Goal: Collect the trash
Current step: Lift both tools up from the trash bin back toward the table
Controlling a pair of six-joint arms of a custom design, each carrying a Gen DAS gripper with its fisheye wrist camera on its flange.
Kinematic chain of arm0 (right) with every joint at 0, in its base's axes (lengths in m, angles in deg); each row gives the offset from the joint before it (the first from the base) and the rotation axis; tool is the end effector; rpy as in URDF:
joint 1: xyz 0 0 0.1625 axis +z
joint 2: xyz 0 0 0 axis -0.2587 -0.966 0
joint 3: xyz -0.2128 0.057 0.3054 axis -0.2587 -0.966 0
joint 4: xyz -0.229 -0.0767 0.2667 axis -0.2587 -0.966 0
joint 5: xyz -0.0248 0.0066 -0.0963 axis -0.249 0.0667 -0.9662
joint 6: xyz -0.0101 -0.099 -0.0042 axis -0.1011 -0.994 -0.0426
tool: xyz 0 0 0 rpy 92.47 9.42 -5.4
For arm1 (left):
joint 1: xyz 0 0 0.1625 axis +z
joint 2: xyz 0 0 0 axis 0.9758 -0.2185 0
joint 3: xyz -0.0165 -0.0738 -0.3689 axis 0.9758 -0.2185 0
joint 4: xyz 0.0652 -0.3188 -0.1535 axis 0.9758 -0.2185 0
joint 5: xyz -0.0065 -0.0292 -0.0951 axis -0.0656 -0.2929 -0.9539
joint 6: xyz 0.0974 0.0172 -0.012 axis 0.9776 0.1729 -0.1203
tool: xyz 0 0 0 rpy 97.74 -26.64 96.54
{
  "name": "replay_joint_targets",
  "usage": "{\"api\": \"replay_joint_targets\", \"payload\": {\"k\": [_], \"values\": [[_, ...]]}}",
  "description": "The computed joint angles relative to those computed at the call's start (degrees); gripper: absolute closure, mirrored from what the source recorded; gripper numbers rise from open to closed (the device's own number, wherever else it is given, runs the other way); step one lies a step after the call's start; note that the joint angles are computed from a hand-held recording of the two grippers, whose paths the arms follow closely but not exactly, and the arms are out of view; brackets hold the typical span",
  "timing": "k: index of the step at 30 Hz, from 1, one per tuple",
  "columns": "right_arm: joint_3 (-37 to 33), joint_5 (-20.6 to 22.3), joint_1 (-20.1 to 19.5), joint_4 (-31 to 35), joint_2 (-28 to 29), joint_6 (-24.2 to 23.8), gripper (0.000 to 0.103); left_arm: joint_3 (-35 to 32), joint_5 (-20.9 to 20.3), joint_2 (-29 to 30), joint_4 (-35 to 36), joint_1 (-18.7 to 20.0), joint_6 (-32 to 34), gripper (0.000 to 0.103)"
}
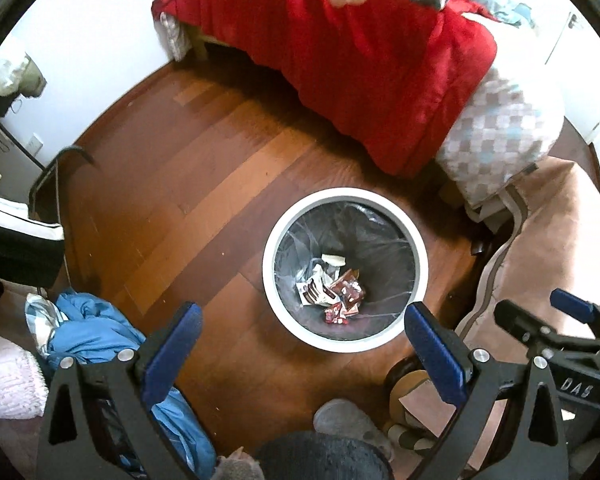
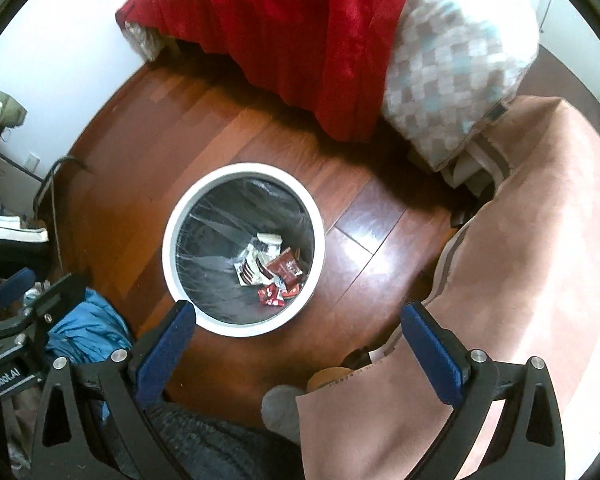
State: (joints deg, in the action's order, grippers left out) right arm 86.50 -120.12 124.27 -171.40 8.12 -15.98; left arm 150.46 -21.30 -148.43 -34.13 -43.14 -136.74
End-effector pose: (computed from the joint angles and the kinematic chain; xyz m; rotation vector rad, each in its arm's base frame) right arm 0.2682 -0.5553 0.1378 0.6207 -2.3724 0.1029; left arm -0.2575 -0.4219 0.2343 -0.3975 2.1796 -0.6653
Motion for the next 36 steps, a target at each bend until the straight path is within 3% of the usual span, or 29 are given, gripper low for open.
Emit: {"api": "replay_joint_targets", "payload": {"k": [13, 22, 27, 31, 34, 36], "values": [[7.21, 4.71, 5.03, -1.85, -13.31, -0.68, 0.0, -4.05, -0.13, -2.07, 14.17, -11.63, -10.53, 0.0], [9.74, 14.51, 5.01, 1.86, -24.65, 4.48, 0.0, -14.44, 1.44, 4.36, 28.53, -16.78, -18.31, 0.0], [10.85, 14.69, 1.67, 3.73, -32.2, 6.07, 0.0, -18.03, 4.08, 10.56, 23.12, -15.92, -12.75, 0.0], [10.07, 10.23, -3.05, 6.19, -37.94, 7.15, 0.0, -22.41, 4.52, 19.03, 14.6, -13.2, -5.03, 0.0], [7.85, 5.65, -8.89, 7.06, -42.2, 8.81, 0.0, -27.89, 3.91, 27.43, 6.67, -10.57, 2.39, 0.0], [4.59, 3.47, -15.08, 7.2, -44.12, 9.96, 0.0, -33.61, 3.31, 34.45, 2.55, -8.75, 7.92, 0.0]]}}
